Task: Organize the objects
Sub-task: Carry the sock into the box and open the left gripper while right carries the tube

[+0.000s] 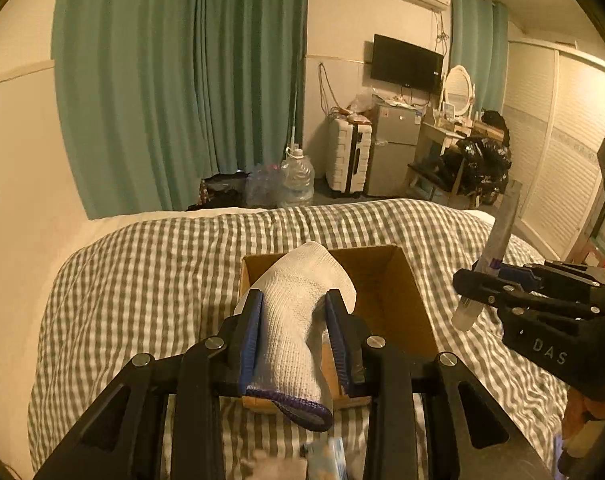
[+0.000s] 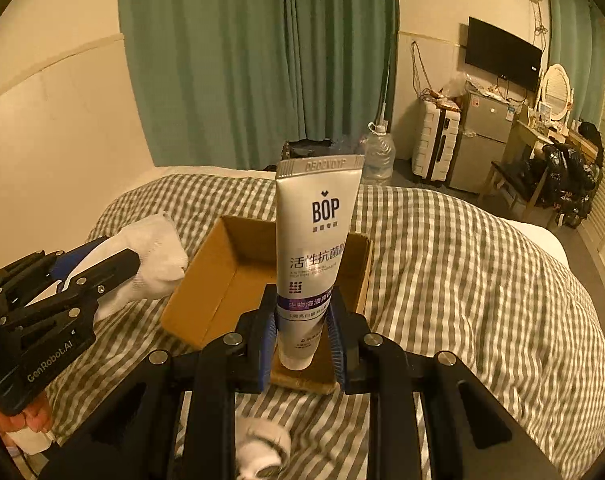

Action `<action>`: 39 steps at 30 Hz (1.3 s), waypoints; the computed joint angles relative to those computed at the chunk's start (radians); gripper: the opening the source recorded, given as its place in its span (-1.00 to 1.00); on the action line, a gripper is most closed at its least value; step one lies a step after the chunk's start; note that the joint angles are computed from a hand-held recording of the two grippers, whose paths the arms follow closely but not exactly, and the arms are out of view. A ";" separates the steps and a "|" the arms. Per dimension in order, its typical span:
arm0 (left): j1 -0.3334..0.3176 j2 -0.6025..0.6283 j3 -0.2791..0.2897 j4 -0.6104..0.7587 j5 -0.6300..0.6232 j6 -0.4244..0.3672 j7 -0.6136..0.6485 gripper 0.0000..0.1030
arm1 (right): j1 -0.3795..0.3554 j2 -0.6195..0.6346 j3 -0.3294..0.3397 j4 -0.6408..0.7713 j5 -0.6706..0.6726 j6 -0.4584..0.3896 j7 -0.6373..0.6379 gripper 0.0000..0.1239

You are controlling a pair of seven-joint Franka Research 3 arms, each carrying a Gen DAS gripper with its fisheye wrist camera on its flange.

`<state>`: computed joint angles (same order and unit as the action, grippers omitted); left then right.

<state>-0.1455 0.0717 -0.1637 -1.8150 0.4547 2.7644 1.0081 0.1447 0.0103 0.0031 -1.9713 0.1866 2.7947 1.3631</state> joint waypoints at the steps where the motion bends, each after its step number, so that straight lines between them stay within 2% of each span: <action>1: 0.001 0.025 -0.001 0.022 -0.011 -0.004 0.013 -0.38 | -0.002 0.034 -0.002 0.036 0.001 -0.014 -0.003 -0.63; 16: -0.013 0.330 0.016 0.288 -0.097 -0.051 0.141 -0.38 | 0.007 0.392 -0.013 0.362 0.009 -0.141 -0.059 -0.63; 20: -0.014 0.378 0.013 0.326 -0.115 -0.053 0.177 -0.38 | 0.003 0.449 -0.013 0.413 0.010 -0.146 -0.065 -0.63; 24: -0.011 0.404 0.007 0.343 -0.136 -0.048 0.216 -0.38 | 0.021 0.461 -0.022 0.406 -0.007 -0.112 -0.054 -0.62; 27: -0.021 0.400 0.016 0.338 -0.133 -0.057 0.219 -0.36 | 0.000 0.471 -0.002 0.414 0.026 -0.108 -0.072 -0.62; 29: -0.018 0.387 0.011 0.321 -0.138 -0.052 0.233 -0.28 | -0.003 0.452 0.003 0.392 0.043 -0.100 -0.075 -0.56; 32: -0.023 0.348 0.018 0.278 -0.129 -0.037 0.221 -0.04 | -0.007 0.416 0.007 0.351 0.063 -0.067 -0.084 -0.14; 35: -0.024 0.297 0.023 0.227 -0.122 -0.023 0.198 0.22 | -0.005 0.367 0.005 0.307 0.072 -0.038 -0.089 -0.09; 37: -0.031 0.257 0.036 0.190 -0.097 -0.010 0.161 0.48 | 0.000 0.328 -0.002 0.277 0.067 -0.020 -0.086 -0.01; 39: -0.030 0.213 0.041 0.147 -0.077 0.006 0.133 0.50 | 0.007 0.272 -0.010 0.222 0.058 0.016 -0.076 0.07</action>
<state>-0.1757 0.2843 -0.1230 -1.6684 0.3781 2.7706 1.1411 0.1521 0.2820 -0.0066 -1.7497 0.2443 2.8109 1.2873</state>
